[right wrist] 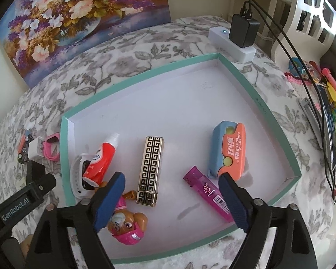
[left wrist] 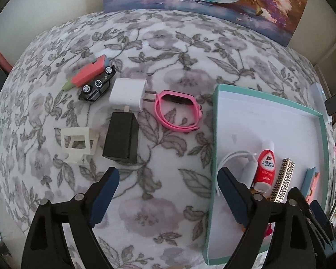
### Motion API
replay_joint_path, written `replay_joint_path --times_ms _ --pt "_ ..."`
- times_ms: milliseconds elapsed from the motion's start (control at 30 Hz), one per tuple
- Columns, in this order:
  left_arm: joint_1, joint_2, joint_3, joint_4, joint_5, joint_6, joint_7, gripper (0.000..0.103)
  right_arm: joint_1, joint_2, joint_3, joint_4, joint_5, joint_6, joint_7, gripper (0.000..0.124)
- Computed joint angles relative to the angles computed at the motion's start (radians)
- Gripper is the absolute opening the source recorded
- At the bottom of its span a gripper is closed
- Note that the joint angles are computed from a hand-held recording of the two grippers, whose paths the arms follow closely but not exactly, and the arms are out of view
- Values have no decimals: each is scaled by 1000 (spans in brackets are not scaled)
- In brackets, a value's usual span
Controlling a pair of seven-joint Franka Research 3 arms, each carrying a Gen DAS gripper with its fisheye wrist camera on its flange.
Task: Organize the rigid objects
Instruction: 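Lower the gold-patterned box into the tray and open the right gripper, then move both open grippers back from the tray toward the remaining items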
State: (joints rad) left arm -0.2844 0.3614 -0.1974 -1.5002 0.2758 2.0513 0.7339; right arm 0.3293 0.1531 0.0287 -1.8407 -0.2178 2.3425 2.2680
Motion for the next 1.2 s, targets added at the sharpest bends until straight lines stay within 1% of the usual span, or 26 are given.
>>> replay_joint_path --times_ms 100,200,267,400,533,633,733,900,1200 --pt "0 -2 2 -2 6 -3 -1 90 3 -1 0 -1 -8 3 5 101" --pt "3 -11 5 -13 9 1 -7 90 4 -1 0 0 -10 6 6 102" --pt "4 -18 7 -20 15 0 -15 95 6 -2 1 -1 -12 9 9 103" --pt "21 -37 6 -40 -1 23 -15 96 12 -10 4 -2 -24 17 25 103" --pt "29 -58 12 -55 9 19 -26 96 23 -13 13 3 -38 34 24 103" --pt "41 -80 17 -77 11 30 -40 96 36 -8 20 14 -52 40 17 103" --pt "57 -116 23 -120 15 53 -67 96 50 3 26 30 -58 35 2 103" --pt "83 -174 34 -187 42 70 -113 96 75 27 29 59 -63 19 -13 103" --pt "144 -268 47 -308 55 104 -148 96 122 75 31 128 -66 1 -17 103"
